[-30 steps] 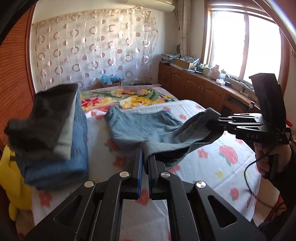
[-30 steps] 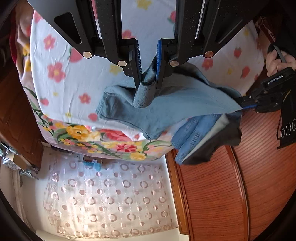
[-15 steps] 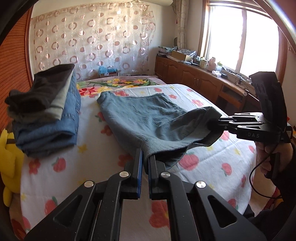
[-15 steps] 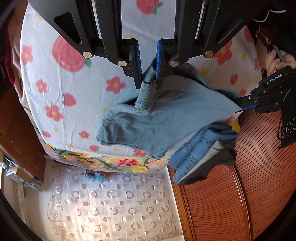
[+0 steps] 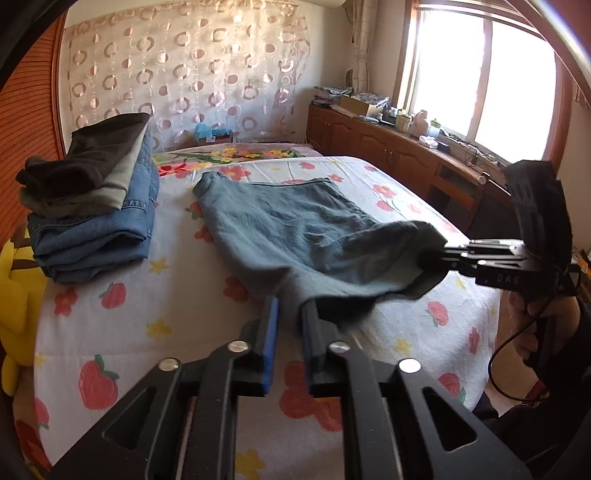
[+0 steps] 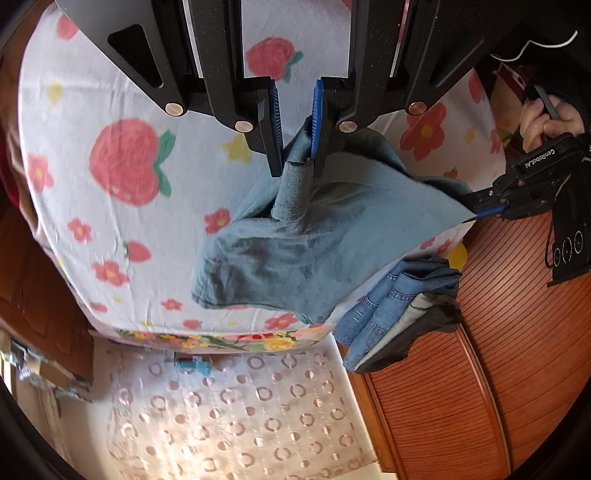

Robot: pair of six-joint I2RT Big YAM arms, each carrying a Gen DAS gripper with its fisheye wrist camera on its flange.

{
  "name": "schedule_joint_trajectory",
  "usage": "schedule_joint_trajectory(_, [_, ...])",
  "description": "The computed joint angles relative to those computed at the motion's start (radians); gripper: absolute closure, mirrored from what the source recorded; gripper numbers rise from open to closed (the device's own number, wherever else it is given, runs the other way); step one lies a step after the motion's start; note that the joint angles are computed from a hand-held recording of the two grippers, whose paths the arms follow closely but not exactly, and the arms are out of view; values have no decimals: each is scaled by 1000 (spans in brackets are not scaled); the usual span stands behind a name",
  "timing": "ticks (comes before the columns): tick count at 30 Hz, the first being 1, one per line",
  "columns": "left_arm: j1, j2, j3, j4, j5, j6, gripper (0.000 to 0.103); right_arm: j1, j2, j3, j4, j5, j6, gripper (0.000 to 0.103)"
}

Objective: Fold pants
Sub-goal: 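Lower the shorts back onto the bed and open both tools, then grasp the folded hem of the shorts again with both tools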

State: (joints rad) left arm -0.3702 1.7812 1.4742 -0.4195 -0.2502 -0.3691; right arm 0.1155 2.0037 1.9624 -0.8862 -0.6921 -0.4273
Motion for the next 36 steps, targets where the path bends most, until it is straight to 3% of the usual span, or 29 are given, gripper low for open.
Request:
schedule_joint_trajectory(2, [4, -6, -9, 15, 0, 2, 69, 1, 12, 6, 2, 10, 8, 89])
schedule_joint_trajectory(5, [4, -9, -19, 39, -12, -2, 61, 2, 25, 8, 3, 18, 9, 89])
schedule_joint_trajectory(8, [12, 1, -7, 42, -14, -13, 61, 4, 29, 9, -12, 32, -9, 85])
schedule_joint_trajectory(14, [18, 36, 25, 34, -19, -37, 61, 0, -15, -60, 42, 48, -38, 77])
schedule_joint_trajectory(25, [8, 89, 65, -23, -34, -35, 61, 2, -99, -174, 199, 88, -43, 72])
schedule_joint_trajectory(36, [7, 107, 51, -40, -24, -56, 61, -7, -89, -153, 187, 87, -32, 72])
